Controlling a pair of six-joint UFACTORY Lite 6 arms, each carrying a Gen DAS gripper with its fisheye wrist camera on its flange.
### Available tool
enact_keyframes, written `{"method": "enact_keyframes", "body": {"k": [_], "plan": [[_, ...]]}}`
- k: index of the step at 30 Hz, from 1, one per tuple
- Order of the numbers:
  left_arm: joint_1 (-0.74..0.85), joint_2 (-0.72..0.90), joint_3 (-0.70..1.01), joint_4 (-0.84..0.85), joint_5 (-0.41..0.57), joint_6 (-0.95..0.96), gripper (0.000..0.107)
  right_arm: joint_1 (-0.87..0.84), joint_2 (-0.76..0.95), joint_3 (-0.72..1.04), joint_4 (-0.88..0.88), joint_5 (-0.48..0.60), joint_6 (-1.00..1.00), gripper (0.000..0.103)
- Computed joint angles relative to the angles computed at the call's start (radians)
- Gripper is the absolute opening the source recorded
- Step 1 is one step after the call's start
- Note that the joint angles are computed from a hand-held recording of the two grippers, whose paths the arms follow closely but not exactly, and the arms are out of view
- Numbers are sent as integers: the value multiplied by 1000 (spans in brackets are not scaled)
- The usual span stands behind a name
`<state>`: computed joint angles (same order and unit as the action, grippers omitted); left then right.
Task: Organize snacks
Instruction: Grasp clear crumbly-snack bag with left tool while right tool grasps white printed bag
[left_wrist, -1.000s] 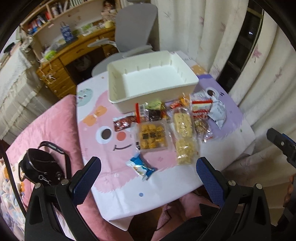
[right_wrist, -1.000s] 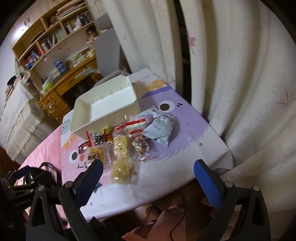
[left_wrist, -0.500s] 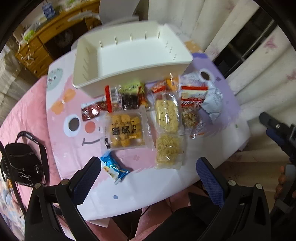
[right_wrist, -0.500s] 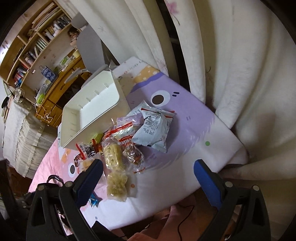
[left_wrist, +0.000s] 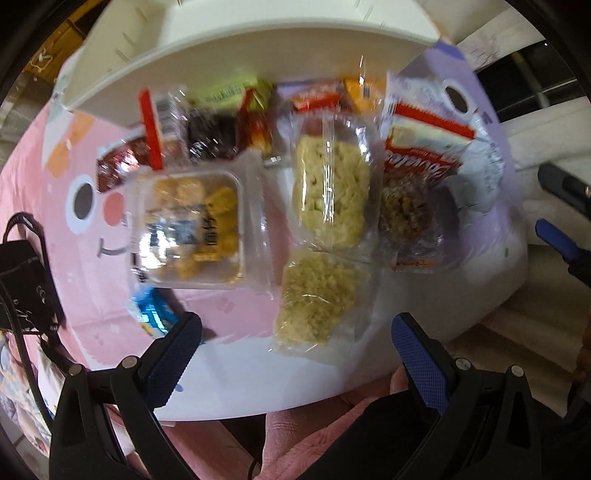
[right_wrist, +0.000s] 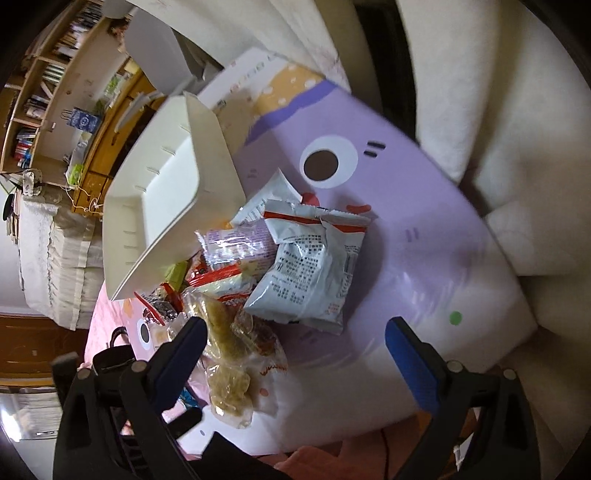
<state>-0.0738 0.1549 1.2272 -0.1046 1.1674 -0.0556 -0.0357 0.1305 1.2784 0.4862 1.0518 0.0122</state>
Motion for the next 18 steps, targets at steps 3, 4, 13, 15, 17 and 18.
{"method": "enact_keyframes", "body": {"k": [3, 4, 13, 15, 17, 18], "plan": [[-21, 43, -21, 1, -31, -24, 99, -1, 83, 35, 23, 3, -18, 95], [-27, 55, -29, 3, -42, -34, 99, 1, 104, 46, 28, 5, -20, 93], [-60, 134, -90, 4, -140, -89, 96, 12, 273, 159, 46, 35, -42, 85], [-83, 174, -81, -5, -166, -105, 93, 13, 303, 185, 46, 41, -47, 83], [-87, 204, -83, -11, -185, -107, 92, 17, 327, 205, 36, 44, -45, 82], [-88, 223, -82, -21, -195, -105, 92, 19, 337, 211, 34, 43, -44, 81]]}}
